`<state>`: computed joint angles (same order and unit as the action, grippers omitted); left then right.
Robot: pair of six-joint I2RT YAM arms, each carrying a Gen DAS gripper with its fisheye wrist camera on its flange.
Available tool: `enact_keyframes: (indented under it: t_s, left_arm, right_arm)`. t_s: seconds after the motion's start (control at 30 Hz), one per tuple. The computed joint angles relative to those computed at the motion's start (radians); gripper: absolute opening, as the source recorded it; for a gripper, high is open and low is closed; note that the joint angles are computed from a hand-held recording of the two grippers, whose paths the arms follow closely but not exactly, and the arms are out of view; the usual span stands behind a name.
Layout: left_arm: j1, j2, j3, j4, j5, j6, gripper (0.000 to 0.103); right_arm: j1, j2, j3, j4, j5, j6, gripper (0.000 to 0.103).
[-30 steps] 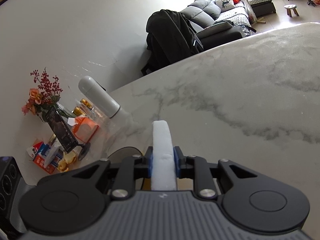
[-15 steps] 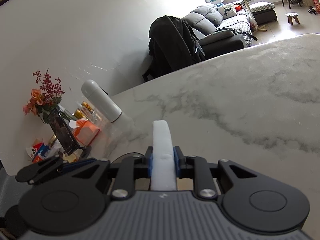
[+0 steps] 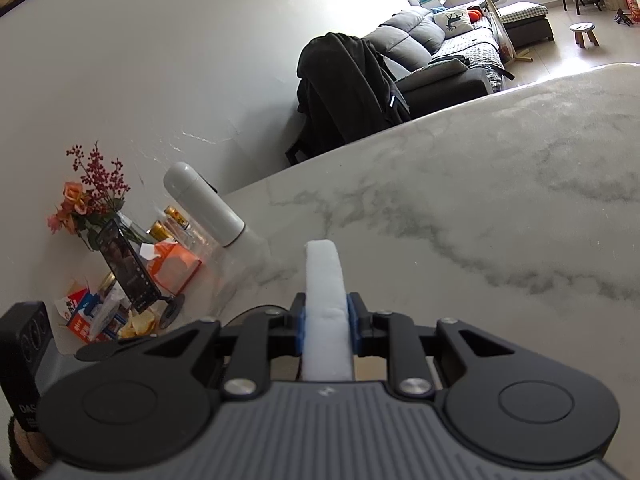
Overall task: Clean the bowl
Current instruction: 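Tilt the bowl upright with the left gripper while the right gripper wipes the sponge along its inner wall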
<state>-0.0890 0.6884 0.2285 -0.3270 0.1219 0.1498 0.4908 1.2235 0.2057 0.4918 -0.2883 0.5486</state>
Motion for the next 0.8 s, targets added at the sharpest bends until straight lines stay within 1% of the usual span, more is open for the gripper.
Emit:
enact_keyframes:
  t_s: [0.1,0.2,0.37,0.53,0.67,0.8]
  left_arm:
    - [-0.027,0.03,-0.002,0.029,-0.023,-0.003,0.013]
    - [-0.06,0.054,-0.003,0.063,-0.052,-0.014,0.015]
    - [-0.087,0.15,0.01,0.151,-0.065,-0.015,0.018]
    - [-0.154,0.227,0.013,0.244,-0.129,-0.027,0.022]
    - [-0.194,0.239,0.006,0.272,-0.175,-0.027,0.023]
    - [-0.188,0.227,-0.014,0.288,-0.167,-0.026,0.023]
  right_arm:
    - [-0.002,0.011,-0.001,0.009,-0.002,0.003,0.023]
    - [-0.007,0.021,-0.003,0.02,-0.007,0.005,0.023]
    - [-0.02,0.029,-0.01,0.03,-0.016,0.008,0.023]
    - [-0.041,0.03,-0.02,0.036,-0.016,0.015,0.023]
    - [-0.077,0.024,-0.032,0.048,-0.04,0.034,0.023]
    - [-0.117,0.02,-0.043,0.071,-0.078,0.059,0.023]
